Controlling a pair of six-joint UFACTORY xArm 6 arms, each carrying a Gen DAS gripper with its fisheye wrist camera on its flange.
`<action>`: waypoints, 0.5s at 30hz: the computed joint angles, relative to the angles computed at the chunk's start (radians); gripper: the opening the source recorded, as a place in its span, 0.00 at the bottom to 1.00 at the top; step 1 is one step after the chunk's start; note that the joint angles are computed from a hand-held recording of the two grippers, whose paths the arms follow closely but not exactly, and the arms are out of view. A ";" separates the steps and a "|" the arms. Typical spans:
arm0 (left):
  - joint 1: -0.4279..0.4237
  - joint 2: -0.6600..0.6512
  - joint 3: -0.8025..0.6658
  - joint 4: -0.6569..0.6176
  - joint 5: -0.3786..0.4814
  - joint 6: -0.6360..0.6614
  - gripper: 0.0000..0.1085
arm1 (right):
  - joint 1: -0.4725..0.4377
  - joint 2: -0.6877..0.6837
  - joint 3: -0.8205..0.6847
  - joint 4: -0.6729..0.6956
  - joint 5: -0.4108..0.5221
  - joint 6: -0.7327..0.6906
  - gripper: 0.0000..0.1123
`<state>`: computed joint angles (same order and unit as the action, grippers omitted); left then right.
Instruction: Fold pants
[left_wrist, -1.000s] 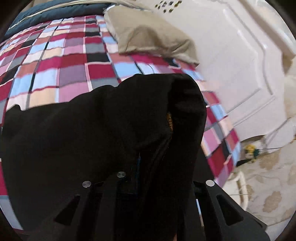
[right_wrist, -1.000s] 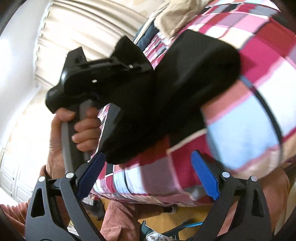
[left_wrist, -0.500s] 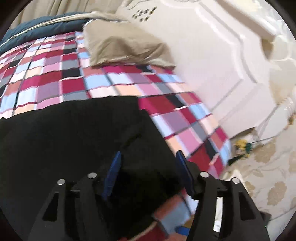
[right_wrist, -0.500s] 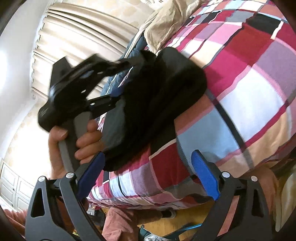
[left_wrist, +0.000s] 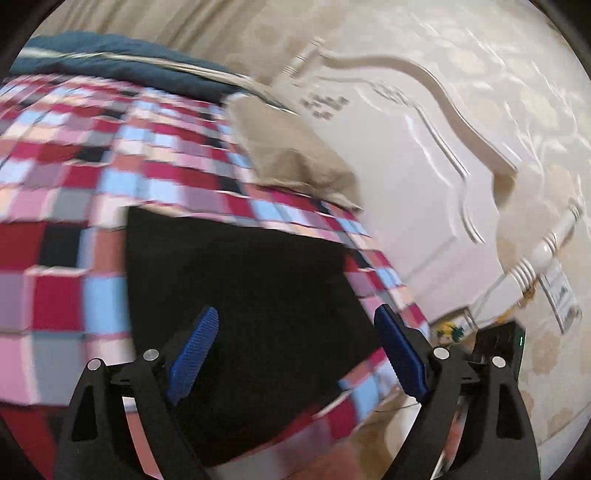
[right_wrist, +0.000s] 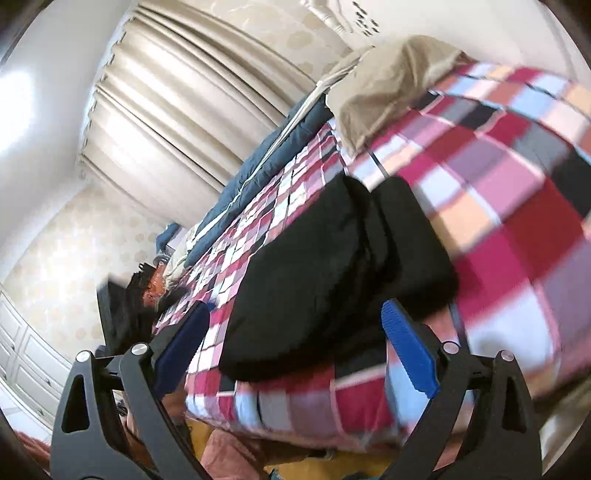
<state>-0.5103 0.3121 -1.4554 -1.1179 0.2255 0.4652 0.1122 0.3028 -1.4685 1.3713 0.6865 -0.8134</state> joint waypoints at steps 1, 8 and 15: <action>0.012 -0.029 0.049 -0.053 -0.014 0.035 0.78 | -0.004 0.044 -0.059 -0.036 0.017 0.038 0.84; 0.093 -0.140 0.254 -0.371 -0.017 0.200 0.79 | 0.004 0.304 -0.386 -0.376 0.105 0.392 0.84; 0.135 -0.157 0.304 -0.516 0.041 0.274 0.79 | 0.014 0.378 -0.498 -0.482 0.182 0.461 0.14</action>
